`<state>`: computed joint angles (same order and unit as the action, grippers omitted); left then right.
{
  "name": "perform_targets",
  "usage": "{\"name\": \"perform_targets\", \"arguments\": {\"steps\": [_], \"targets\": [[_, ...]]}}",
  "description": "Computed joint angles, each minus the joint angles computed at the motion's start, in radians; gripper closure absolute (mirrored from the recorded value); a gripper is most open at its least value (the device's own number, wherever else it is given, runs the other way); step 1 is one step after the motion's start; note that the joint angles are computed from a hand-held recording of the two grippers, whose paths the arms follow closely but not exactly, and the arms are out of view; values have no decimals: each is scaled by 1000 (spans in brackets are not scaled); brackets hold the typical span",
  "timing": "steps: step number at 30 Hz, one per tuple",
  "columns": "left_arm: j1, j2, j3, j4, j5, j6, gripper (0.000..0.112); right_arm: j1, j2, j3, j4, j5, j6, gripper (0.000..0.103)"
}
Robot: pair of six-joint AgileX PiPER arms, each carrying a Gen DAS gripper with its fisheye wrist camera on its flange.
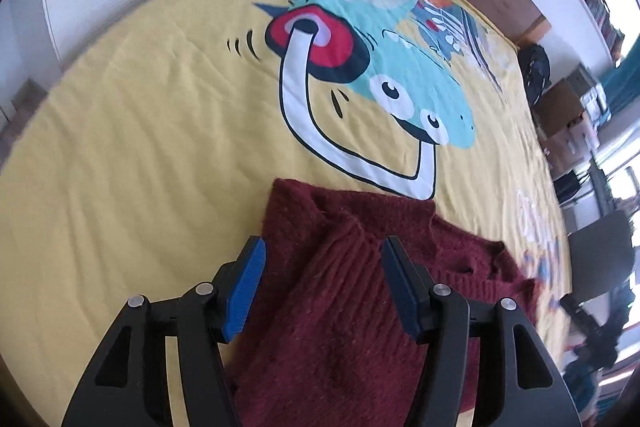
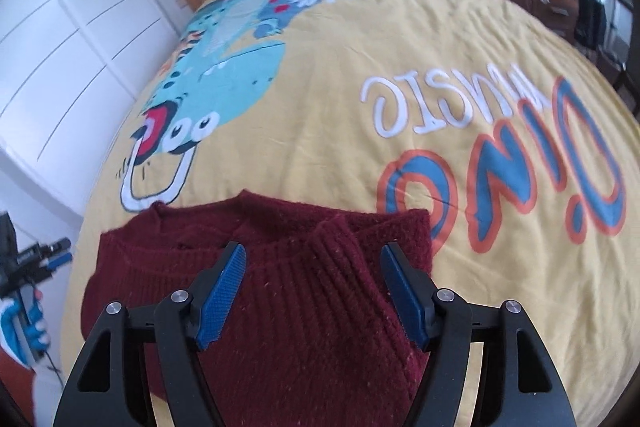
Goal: Fold small clothes
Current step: 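Lay the hem down near the collar and open both tools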
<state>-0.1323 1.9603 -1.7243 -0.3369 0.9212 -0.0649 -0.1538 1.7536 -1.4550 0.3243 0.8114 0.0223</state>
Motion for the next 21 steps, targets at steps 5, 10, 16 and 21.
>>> {"name": "perform_targets", "arguments": {"steps": [5, 10, 16, 21], "targets": [[-67, -38, 86, 82, -50, 12, 57, 69, -19, 44, -44, -26, -8, 31], [-144, -22, 158, 116, -131, 31, 57, 119, 19, 84, -66, -73, -5, 31], [-173, 70, 157, 134, -172, 18, 57, 108, 121, 79, -85, -95, 22, 31], [-163, 97, 132, 137, -153, 17, 57, 93, 141, 62, -94, -89, 28, 32]]}}
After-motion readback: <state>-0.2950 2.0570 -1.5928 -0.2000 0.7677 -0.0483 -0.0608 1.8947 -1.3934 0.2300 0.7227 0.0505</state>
